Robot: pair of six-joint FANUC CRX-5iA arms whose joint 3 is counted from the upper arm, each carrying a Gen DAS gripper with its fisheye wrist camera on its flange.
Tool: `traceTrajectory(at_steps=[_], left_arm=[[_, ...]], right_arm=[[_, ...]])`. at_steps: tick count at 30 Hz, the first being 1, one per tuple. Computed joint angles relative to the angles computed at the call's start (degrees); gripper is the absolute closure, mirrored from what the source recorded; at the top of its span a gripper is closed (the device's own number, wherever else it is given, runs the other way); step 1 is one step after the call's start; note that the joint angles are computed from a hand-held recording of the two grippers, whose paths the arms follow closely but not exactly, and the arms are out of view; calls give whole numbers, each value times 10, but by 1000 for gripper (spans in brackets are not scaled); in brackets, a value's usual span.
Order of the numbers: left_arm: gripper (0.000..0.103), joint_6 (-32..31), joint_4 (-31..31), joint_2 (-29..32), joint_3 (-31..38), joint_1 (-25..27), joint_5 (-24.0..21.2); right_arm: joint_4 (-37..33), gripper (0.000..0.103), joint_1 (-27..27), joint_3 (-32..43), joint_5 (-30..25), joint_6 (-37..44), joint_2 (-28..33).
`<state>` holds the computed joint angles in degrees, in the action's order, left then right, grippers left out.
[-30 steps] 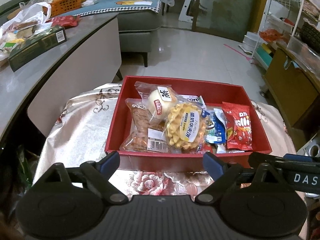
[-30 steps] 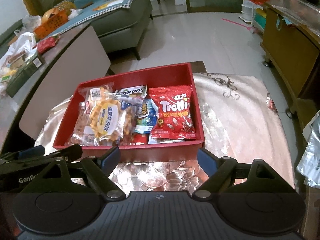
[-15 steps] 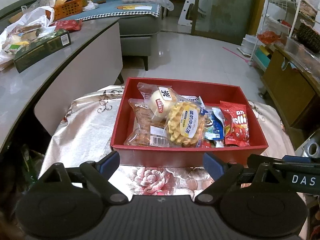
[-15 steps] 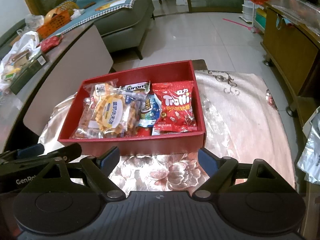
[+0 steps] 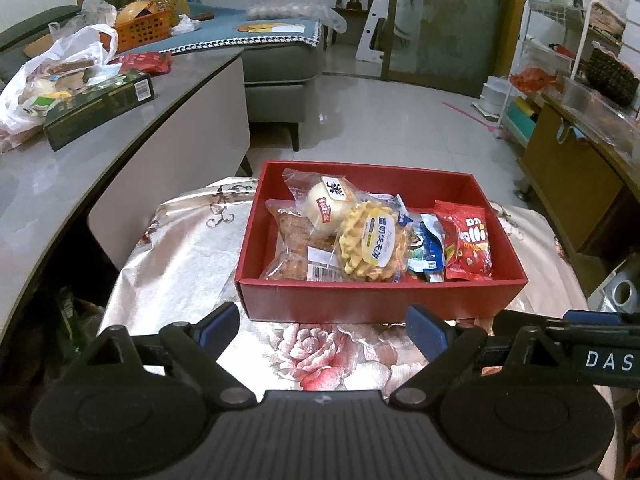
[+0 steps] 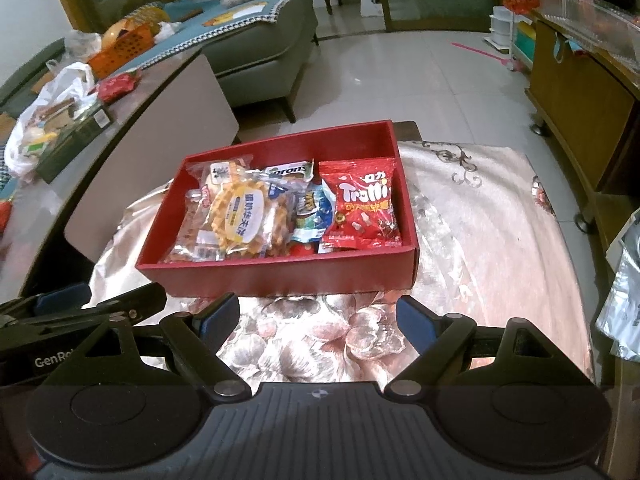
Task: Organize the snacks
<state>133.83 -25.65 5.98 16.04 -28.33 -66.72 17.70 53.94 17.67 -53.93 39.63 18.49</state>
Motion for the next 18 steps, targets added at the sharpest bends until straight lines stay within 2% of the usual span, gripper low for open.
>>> traceTrajectory(at_steps=[18], left_arm=[[19, 7, -13, -12, -14, -7, 17]], right_arm=[[0, 12, 3, -11, 8, 2, -11]])
